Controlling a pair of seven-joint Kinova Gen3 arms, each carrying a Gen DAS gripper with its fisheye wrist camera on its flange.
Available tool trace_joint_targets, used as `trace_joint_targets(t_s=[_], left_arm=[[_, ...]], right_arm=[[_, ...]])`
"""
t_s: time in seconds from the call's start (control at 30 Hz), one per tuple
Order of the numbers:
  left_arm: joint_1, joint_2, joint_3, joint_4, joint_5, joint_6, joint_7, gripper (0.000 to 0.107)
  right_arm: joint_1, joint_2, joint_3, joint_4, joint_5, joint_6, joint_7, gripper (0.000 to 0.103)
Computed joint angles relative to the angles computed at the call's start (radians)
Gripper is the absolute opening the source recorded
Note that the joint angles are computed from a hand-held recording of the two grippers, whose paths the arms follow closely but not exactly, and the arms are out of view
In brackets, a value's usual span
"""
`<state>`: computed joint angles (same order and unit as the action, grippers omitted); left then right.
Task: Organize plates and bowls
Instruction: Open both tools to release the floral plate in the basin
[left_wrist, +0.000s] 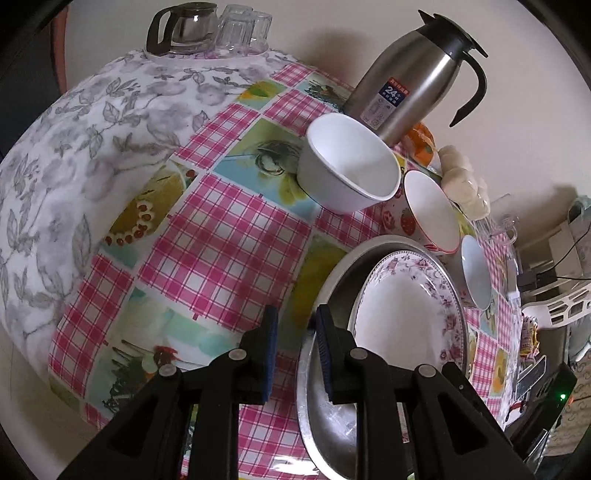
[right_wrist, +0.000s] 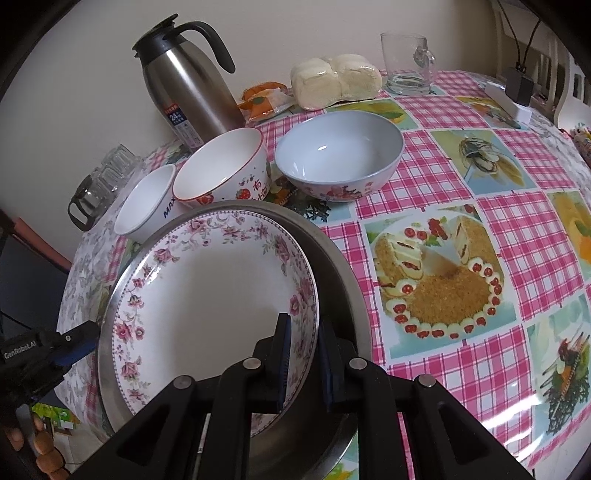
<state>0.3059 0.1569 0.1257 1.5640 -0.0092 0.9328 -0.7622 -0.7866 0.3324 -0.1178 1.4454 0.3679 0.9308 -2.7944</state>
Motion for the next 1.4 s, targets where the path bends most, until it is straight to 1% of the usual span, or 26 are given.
trace_joint_targets(t_s=[0.07, 0.2, 0.23, 0.33, 0.43, 0.57, 0.73, 0.97, 1.17, 1.23, 1.27, 1.3, 1.33, 1.37, 1.4], left_arm=[[-0.003, 0.005, 0.002, 0.001, 0.016, -0.004, -0.014, 0.021], [-0.049, 0.03, 0.018, 0.02, 0.13, -0.036, -0.089, 0.019], [-0.043, 0.033, 0.008, 0.022, 0.137, -0.037, -0.093, 0.017], [-0.04, 0.033, 0.005, 0.027, 0.143, -0.046, -0.093, 0.017], [-0.046, 0.028, 0.002, 0.037, 0.157, -0.062, -0.096, 0.013], [-0.057, 0.03, 0.002, 0.038, 0.175, -0.07, -0.12, 0.013], [-0.06, 0.042, 0.002, 0.026, 0.184, -0.072, -0.132, 0.014], [-0.051, 0.057, -0.002, -0.007, 0.162, -0.029, -0.12, 0.014], [-0.009, 0.042, -0.01, -0.041, 0.065, 0.003, -0.065, 0.017], [0.009, 0.036, -0.012, -0.055, 0.017, 0.019, -0.038, 0.019], [0.017, 0.035, -0.011, -0.061, -0.002, 0.027, -0.028, 0.024], [0.025, 0.035, -0.011, -0.069, -0.023, 0.035, -0.018, 0.033], [0.034, 0.035, -0.01, -0.078, -0.044, 0.046, -0.007, 0.038], [0.04, 0.038, -0.009, -0.085, -0.058, 0.053, 0.0, 0.047], [0.045, 0.04, -0.007, -0.091, -0.071, 0.06, 0.004, 0.052]], right_arm=[[0.001, 0.001, -0.001, 0.001, 0.002, -0.003, 0.007, 0.017], [-0.024, 0.024, -0.002, -0.041, 0.032, 0.058, 0.046, 0.017], [-0.031, 0.031, -0.003, -0.052, 0.04, 0.074, 0.06, 0.017], [-0.043, 0.038, -0.008, -0.069, 0.045, 0.092, 0.097, 0.017], [-0.058, 0.048, -0.008, -0.088, 0.048, 0.123, 0.131, 0.017], [-0.067, 0.048, -0.008, -0.1, 0.036, 0.15, 0.151, 0.017], [-0.054, 0.037, -0.009, -0.09, 0.012, 0.145, 0.158, 0.017], [-0.053, 0.036, -0.008, -0.101, 0.005, 0.16, 0.157, 0.017], [-0.053, 0.017, -0.006, -0.095, 0.018, 0.148, 0.141, 0.017], [-0.057, 0.009, -0.007, -0.091, 0.03, 0.14, 0.128, 0.017], [-0.06, 0.003, -0.006, -0.086, 0.039, 0.134, 0.121, 0.017], [-0.061, -0.001, -0.007, -0.083, 0.048, 0.13, 0.116, 0.017], [-0.061, -0.004, -0.008, -0.082, 0.054, 0.128, 0.113, 0.018], [-0.064, -0.005, -0.007, -0.081, 0.063, 0.128, 0.106, 0.024], [-0.066, -0.004, -0.007, -0.081, 0.069, 0.129, 0.1, 0.031]])
